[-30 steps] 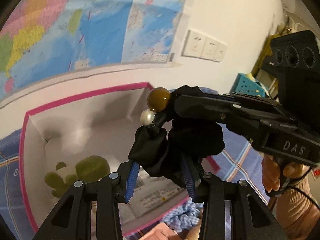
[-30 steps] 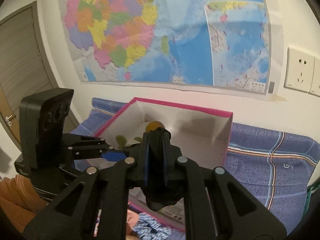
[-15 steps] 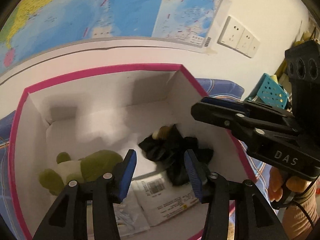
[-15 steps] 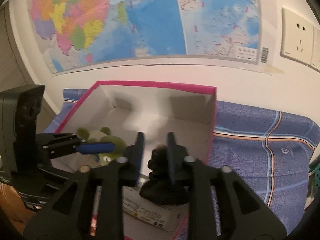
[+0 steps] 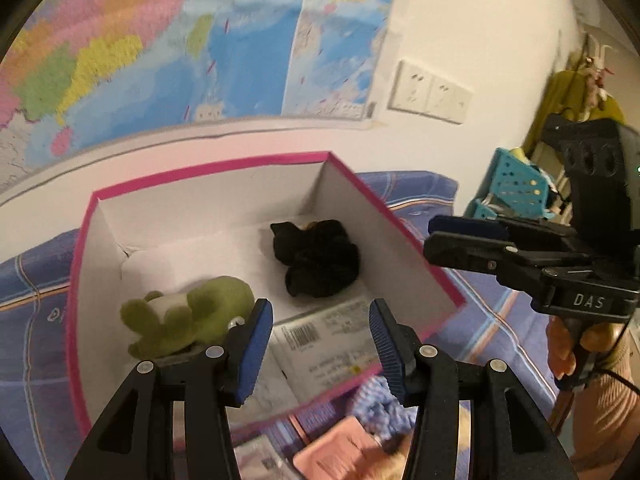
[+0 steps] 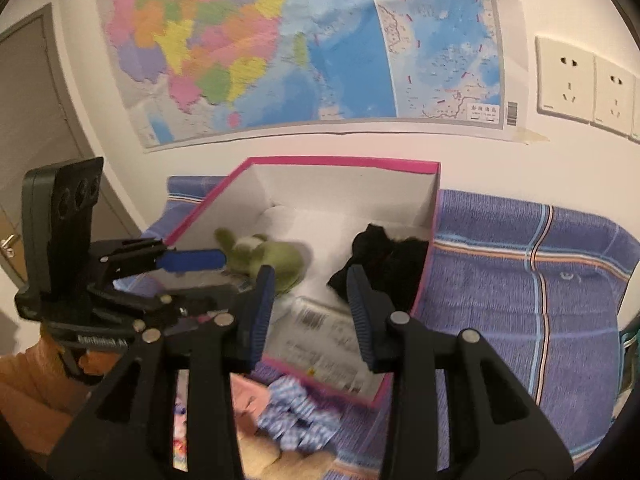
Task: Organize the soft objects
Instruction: 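Reach the right tool down to the blue gingham scrunchie and grasp it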
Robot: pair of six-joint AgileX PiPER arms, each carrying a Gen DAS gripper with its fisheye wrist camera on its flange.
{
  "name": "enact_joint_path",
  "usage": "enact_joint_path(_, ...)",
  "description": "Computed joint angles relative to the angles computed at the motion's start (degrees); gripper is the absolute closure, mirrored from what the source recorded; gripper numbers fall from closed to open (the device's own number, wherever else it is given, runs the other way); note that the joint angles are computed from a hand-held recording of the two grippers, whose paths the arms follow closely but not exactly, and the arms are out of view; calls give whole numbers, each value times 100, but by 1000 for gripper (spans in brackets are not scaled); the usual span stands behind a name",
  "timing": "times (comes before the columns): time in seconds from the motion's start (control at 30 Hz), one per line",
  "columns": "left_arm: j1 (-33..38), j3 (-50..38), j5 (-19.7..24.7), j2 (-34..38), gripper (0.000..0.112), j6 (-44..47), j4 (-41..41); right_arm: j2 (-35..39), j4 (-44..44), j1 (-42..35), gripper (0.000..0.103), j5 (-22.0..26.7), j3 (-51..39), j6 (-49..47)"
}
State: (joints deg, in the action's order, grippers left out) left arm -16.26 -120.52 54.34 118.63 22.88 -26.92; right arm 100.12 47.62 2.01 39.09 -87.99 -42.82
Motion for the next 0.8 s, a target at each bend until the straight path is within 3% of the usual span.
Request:
enact_joint_path(0.27, 106, 1826, -590, -1065, 59, 1039, -761, -951, 1101, -248, 64, 188, 1618, -1311)
enact_joint_path(0.33, 78, 2123, -660, -1159, 59, 1105, -837, -904, 1173, -276, 64, 353, 1784, -1344)
enact_joint_path(0.47, 5, 2379, -649, -1116, 59, 1090, -773, -591, 783, -116, 64, 83, 1997, -883)
enact_joint_path(0.8, -31, 2574, -548, -878, 59, 923, -698, 451, 163, -5, 64, -101, 1506, 61)
